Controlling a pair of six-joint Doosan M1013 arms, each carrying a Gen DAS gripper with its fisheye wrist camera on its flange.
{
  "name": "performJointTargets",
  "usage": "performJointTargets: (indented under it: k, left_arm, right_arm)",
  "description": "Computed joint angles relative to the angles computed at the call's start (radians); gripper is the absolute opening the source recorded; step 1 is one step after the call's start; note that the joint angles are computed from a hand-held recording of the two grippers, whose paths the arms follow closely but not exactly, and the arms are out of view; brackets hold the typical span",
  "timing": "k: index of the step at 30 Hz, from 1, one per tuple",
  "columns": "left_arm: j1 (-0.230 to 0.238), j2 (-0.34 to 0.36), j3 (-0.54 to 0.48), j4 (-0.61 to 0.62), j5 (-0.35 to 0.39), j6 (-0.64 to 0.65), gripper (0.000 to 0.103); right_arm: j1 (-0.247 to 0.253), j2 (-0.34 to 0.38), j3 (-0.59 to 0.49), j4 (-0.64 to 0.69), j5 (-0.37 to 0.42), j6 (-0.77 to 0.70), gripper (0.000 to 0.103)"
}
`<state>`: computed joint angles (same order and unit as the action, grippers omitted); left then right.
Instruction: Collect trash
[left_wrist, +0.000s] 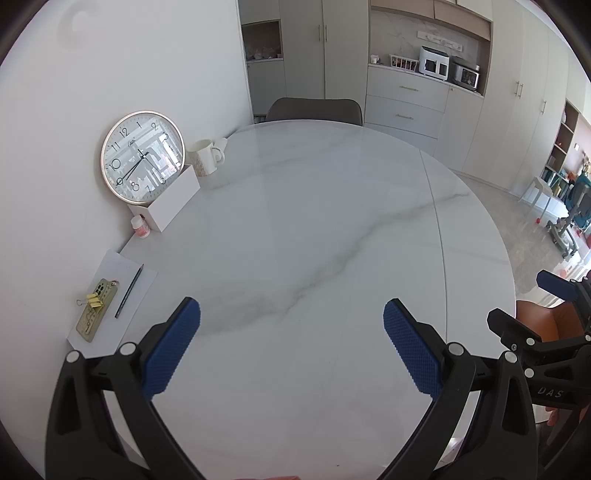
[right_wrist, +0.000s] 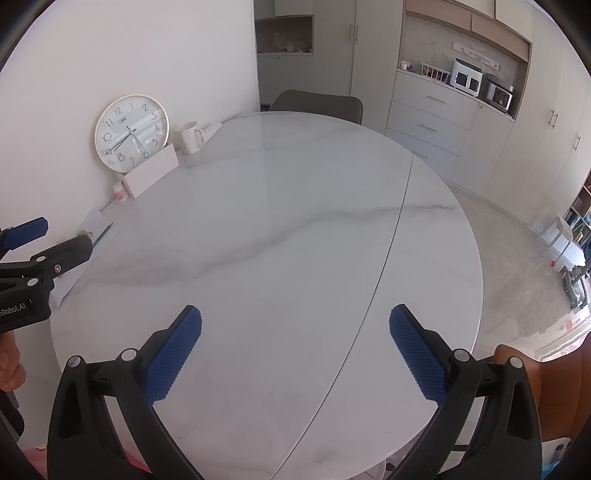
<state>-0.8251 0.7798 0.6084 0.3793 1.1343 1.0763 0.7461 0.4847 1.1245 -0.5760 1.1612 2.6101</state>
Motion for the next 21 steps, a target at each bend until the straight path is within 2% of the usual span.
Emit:
performJointTargets:
  k: [21]
  left_arm:
    - [0.001, 0.019, -0.030, -0.007, 0.032, 0.005, 0.095]
  right_arm:
    - [-0.007, 0.006, -0.005, 0.023, 0.001, -0.016, 0.101]
